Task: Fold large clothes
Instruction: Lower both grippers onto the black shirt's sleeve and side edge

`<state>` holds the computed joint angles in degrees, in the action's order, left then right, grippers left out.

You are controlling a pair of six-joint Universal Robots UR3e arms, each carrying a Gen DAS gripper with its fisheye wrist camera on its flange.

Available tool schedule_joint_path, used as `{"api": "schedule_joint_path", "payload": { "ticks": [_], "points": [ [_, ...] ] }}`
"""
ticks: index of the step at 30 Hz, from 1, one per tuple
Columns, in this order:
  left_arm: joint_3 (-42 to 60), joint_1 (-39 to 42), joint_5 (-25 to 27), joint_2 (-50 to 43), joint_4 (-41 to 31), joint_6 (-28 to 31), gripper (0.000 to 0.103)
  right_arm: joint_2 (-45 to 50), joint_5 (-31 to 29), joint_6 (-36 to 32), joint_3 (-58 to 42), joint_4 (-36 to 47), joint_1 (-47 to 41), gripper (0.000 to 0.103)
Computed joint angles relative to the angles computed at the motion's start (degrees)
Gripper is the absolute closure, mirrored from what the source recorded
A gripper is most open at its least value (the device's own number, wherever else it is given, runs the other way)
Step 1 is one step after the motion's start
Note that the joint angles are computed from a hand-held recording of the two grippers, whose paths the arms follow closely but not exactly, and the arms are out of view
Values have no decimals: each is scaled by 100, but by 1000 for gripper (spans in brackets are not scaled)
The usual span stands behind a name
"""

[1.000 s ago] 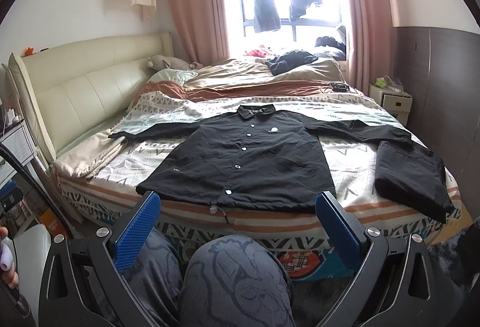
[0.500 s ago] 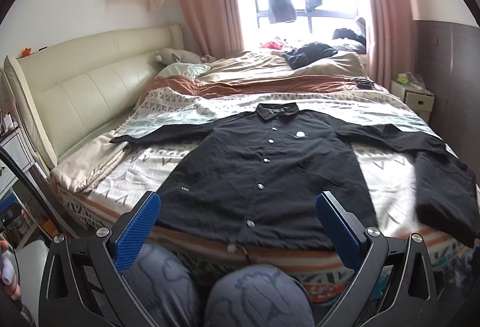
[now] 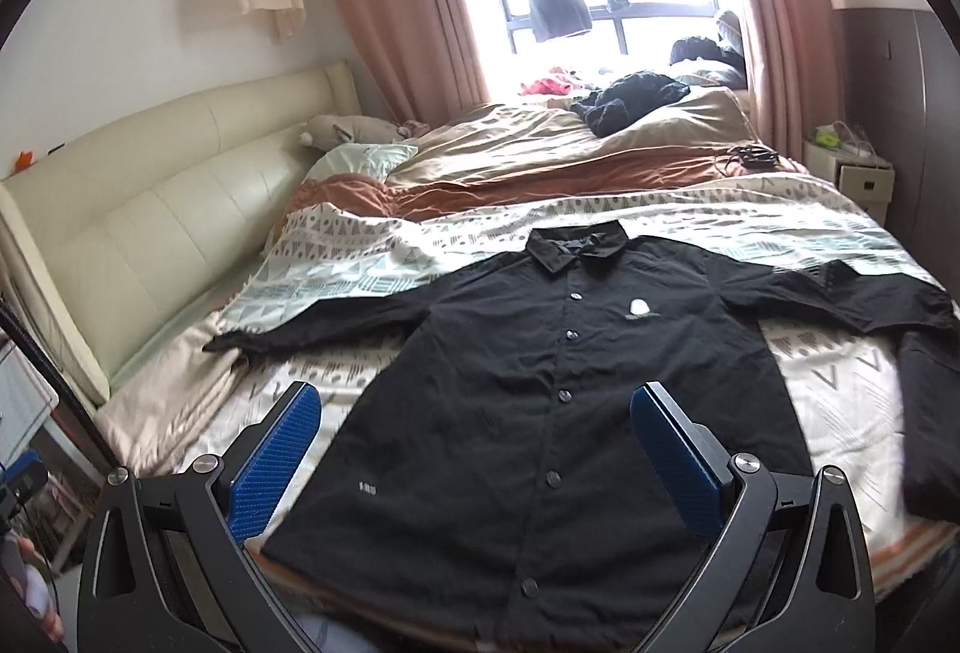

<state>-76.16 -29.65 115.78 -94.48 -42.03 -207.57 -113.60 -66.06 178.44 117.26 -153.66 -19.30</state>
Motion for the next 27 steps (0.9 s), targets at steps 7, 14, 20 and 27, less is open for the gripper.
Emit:
{"api": "schedule_joint_path", "payload": {
  "ticks": [7, 14, 20, 27],
  "points": [
    [677, 707, -441, -602, -201, 49, 0, 2006, -446, 502, -1297, -611, 677, 0],
    [1482, 1248, -798, -1234, -348, 110, 0, 3376, -518, 888, -2777, -447, 871, 0],
    [2149, 1749, -1209, -1802, -472, 50, 0, 4515, -716, 1131, -4034, -330, 1089, 0],
    [3606, 2328, -1692, -2861, -902, -49, 1, 6179, -749, 1318, -6294, 488, 1242, 2]
  ]
}}
